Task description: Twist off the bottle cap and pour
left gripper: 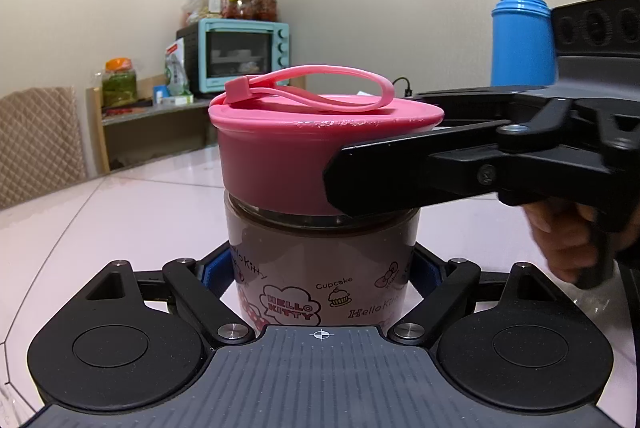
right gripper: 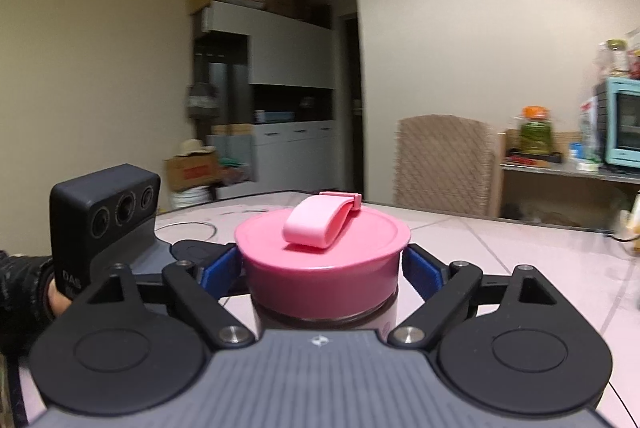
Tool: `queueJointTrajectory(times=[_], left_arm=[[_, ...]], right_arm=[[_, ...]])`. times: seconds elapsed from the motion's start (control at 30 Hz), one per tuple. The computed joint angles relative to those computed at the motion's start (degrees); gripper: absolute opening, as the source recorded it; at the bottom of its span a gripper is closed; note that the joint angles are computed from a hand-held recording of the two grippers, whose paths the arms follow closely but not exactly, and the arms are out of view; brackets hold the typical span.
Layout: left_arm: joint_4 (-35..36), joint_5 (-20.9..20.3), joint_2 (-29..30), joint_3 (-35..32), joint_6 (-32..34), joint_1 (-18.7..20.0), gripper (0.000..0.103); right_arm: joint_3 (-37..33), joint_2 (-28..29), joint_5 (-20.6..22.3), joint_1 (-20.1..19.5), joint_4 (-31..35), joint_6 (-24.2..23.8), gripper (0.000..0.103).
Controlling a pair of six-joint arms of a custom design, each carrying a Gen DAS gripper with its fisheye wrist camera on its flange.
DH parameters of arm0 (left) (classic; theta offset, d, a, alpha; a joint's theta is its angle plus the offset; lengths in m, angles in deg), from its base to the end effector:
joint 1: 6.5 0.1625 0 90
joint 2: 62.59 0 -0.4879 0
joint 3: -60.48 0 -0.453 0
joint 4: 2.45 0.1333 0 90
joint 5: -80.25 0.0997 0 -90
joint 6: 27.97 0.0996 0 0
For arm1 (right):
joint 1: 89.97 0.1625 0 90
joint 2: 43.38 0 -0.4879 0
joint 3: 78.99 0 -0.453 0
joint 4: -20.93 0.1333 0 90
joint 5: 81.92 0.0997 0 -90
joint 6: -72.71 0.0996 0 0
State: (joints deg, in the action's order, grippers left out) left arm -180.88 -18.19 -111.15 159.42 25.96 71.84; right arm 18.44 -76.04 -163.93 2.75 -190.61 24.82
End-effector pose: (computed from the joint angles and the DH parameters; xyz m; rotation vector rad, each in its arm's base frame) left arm -0.0356 -0.7595 0.1632 1.6143 2.3706 -0.9984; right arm 0.1821 -0.7332 0.0454 1.1799 -2.2699 1.3440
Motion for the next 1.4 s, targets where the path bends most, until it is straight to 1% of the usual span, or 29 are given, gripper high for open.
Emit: queueJointTrajectory(times=[0.1, 0.23, 0.3, 0.47, 0.6, 0.67, 0.73, 0.8, 0.87, 1.03, 1.1, 1.13, 1.2, 1.3, 1.37, 1.4], left_arm=[[0.1, 0.0, 0.0, 0.0, 0.0, 0.0, 0.090], [0.1, 0.0, 0.0, -0.1, 0.0, 0.0, 0.090], [0.1, 0.0, 0.0, -0.1, 0.1, 0.0, 0.090], [0.1, 0.0, 0.0, -0.1, 0.0, 0.0, 0.090], [0.1, 0.0, 0.0, -0.1, 0.0, 0.0, 0.090], [0.1, 0.0, 0.0, -0.1, 0.1, 0.0, 0.090], [0.0, 0.0, 0.0, 0.0, 0.0, 0.0, 0.090], [0.1, 0.0, 0.0, -0.1, 0.0, 0.1, 0.090], [0.2, -0.1, 0.0, -0.2, 0.1, 0.1, 0.090], [0.3, -0.1, 0.0, -0.2, 0.1, 0.1, 0.090], [0.3, -0.1, -0.1, -0.2, 0.1, 0.1, 0.090], [0.3, -0.1, -0.1, -0.2, 0.1, 0.1, 0.090], [0.4, -0.1, -0.1, -0.2, 0.1, 0.2, 0.090], [0.3, -0.1, -0.1, -0.2, 0.1, 0.1, 0.090], [0.2, 0.0, -0.1, -0.1, 0.1, 0.1, 0.090], [0.2, 0.0, -0.1, -0.1, 0.1, 0.1, 0.090]], right_arm=[[-0.3, 2.3, -4.2, 1.3, -6.6, 2.2, 0.094], [-2.1, 5.3, -8.5, 2.8, -12.1, 2.9, 0.094], [-3.6, 6.9, -11.0, 3.6, -14.3, 2.5, 0.094], [-6.3, 9.1, -14.8, 4.7, -15.3, 3.5, 0.093], [-6.8, 9.9, -16.0, 5.0, -16.5, 4.7, 0.093], [-7.3, 10.2, -17.0, 5.3, -16.7, 5.3, 0.090], [-7.2, 10.2, -16.7, 5.3, -16.5, 5.7, 0.087], [-7.1, 10.1, -16.3, 5.3, -16.3, 5.6, 0.086], [-6.9, 9.9, -15.6, 5.1, -15.9, 5.3, 0.086], [-4.8, 7.2, -9.9, 3.3, -11.3, 3.7, 0.085], [-3.7, 5.3, -5.3, 1.9, -7.3, 2.2, 0.085], [-3.5, 4.7, -3.8, 1.3, -5.8, 1.6, 0.085], [-2.9, 2.6, 2.0, -0.6, 0.0, -1.0, 0.085], [-3.2, 0.2, 8.3, -2.6, 8.5, -4.6, 0.085], [-3.9, -0.9, 11.6, -3.6, 14.0, -6.8, 0.086], [-4.2, -1.2, 12.5, -3.8, 15.7, -7.5, 0.086]])
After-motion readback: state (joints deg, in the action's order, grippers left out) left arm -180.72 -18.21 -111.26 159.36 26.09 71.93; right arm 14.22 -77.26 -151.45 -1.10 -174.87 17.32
